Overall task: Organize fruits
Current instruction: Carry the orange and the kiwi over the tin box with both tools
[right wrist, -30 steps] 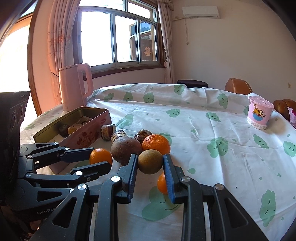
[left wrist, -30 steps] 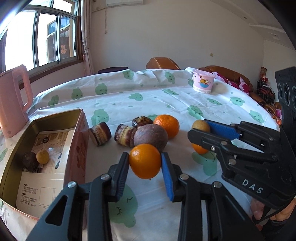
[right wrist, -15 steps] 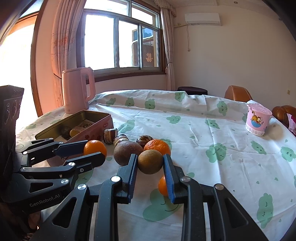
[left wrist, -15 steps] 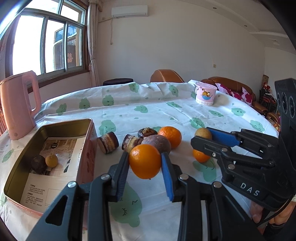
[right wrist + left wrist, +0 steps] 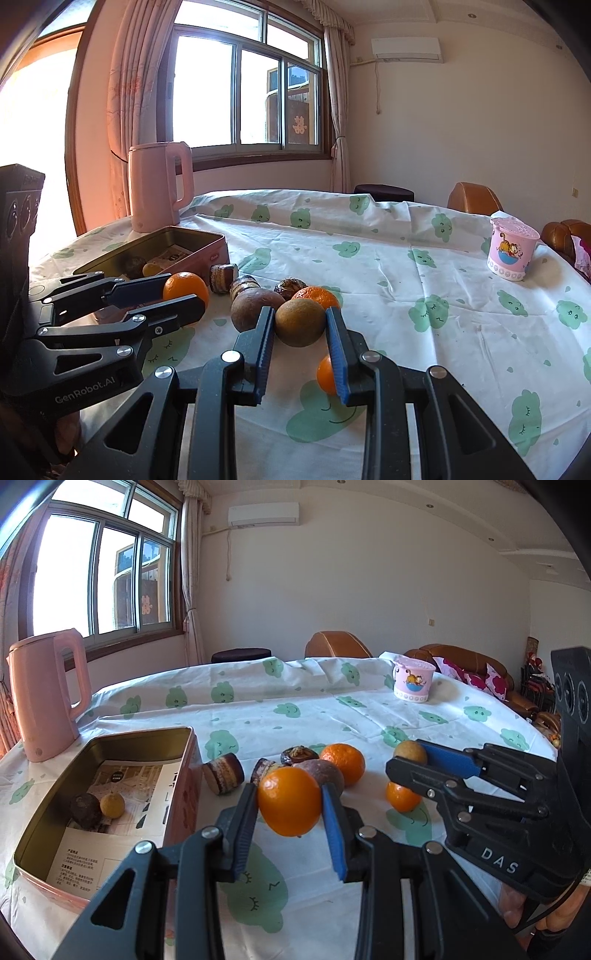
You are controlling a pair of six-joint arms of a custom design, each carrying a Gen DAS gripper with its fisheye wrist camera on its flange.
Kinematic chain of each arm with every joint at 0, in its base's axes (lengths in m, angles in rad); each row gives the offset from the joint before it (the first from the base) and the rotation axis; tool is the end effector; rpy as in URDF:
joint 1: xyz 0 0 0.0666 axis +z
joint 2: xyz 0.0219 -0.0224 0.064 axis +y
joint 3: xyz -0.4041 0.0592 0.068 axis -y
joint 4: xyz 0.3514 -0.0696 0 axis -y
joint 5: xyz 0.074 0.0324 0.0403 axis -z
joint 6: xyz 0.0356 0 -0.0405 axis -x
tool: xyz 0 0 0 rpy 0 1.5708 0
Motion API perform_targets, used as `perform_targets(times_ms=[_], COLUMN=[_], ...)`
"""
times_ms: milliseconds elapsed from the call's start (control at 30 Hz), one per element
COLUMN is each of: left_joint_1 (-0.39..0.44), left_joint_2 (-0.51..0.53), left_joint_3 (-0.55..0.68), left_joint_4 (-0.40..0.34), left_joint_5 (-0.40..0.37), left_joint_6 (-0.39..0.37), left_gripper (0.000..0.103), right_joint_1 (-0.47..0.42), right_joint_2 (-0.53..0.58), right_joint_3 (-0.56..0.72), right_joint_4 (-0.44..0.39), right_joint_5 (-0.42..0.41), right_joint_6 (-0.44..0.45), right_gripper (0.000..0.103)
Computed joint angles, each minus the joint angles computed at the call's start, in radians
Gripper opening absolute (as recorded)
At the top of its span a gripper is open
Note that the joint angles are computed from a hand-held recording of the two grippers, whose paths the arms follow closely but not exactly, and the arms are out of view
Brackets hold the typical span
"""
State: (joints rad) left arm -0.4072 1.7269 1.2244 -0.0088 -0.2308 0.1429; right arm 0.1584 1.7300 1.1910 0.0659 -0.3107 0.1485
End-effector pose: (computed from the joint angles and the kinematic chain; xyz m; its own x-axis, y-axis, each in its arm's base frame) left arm 0.5122 -0.2125 0.2966 -0.4735 0.0533 -0.8792 0.1363 0.9906 -0.0134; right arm 0.5421 0.0972 0.2891 -0.3830 -0.2038 -0.9010 -0.4809 0.8768 0.0061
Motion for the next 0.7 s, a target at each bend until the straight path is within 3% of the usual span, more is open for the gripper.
perform_targets(times_ms=[700], left_joint_1=[-0.002], left_joint_2=[-0.019], left_joint_3=[-0.043], left_joint_4=[0.080], left_joint_5=[-0.017], left_joint_6=[-0.007], left_gripper=[0.036], right_joint_1=[-0.003], right_joint_2=[-0.013], right_joint_3=[-0.037], right_joint_4=[0.073], right_joint_5=[-0.004], right_joint_6=[-0.002], right_gripper=[0.030])
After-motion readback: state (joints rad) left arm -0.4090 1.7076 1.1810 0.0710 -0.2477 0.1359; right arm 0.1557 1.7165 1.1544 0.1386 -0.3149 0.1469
